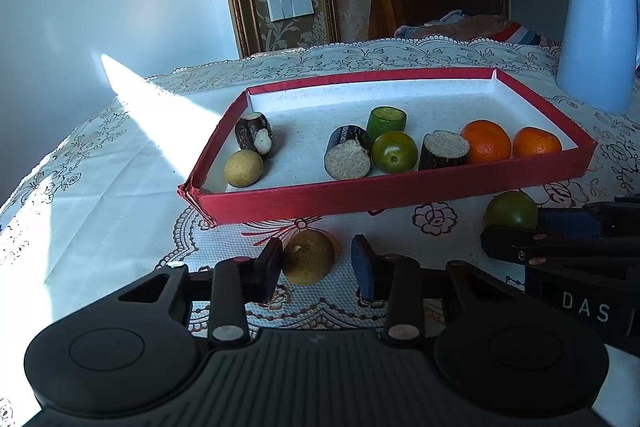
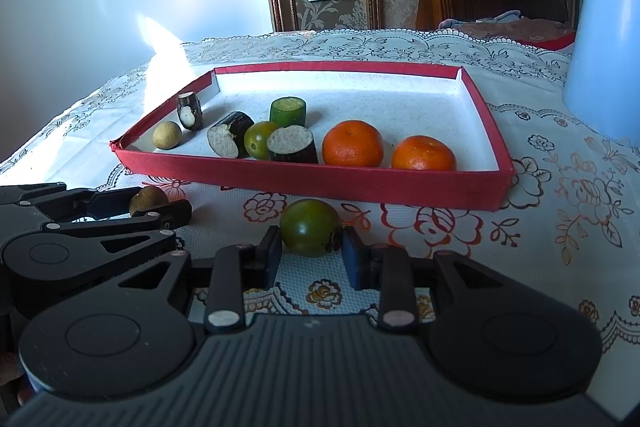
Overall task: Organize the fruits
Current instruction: 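Close the left tool on the brown pear while the right tool grips the dark green fruit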
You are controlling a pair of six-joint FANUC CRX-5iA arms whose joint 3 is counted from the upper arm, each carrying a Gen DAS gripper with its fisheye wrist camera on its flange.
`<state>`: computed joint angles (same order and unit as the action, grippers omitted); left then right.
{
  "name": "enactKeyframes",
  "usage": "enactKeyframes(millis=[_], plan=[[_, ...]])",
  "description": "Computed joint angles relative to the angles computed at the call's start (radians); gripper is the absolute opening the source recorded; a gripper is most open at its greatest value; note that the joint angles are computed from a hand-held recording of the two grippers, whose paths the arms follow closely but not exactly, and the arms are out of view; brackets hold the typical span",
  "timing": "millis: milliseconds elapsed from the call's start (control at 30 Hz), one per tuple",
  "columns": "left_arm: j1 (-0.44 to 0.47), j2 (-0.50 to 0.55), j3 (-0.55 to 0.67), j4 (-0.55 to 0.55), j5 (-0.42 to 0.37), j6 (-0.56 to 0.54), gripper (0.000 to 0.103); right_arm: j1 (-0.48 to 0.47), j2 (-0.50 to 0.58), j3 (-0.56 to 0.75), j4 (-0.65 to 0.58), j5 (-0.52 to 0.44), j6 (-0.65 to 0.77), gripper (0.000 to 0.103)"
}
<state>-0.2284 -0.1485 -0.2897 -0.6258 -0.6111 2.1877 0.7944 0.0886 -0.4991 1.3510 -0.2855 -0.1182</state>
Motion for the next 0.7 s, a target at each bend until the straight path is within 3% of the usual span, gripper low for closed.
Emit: enactKeyframes(millis=[300, 700], plan=[[0.0, -0.008, -0.007, -0.002, 0.006, 0.026, 0.027, 0.0, 0.0, -0.001, 0.006, -0.005, -0.002, 0.03], [0.006, -0.019, -0.017, -0.006, 0.025, 0.071, 0.027, 0.002, -0.004, -0.006, 0.062, -0.022, -0.052, 0.031]])
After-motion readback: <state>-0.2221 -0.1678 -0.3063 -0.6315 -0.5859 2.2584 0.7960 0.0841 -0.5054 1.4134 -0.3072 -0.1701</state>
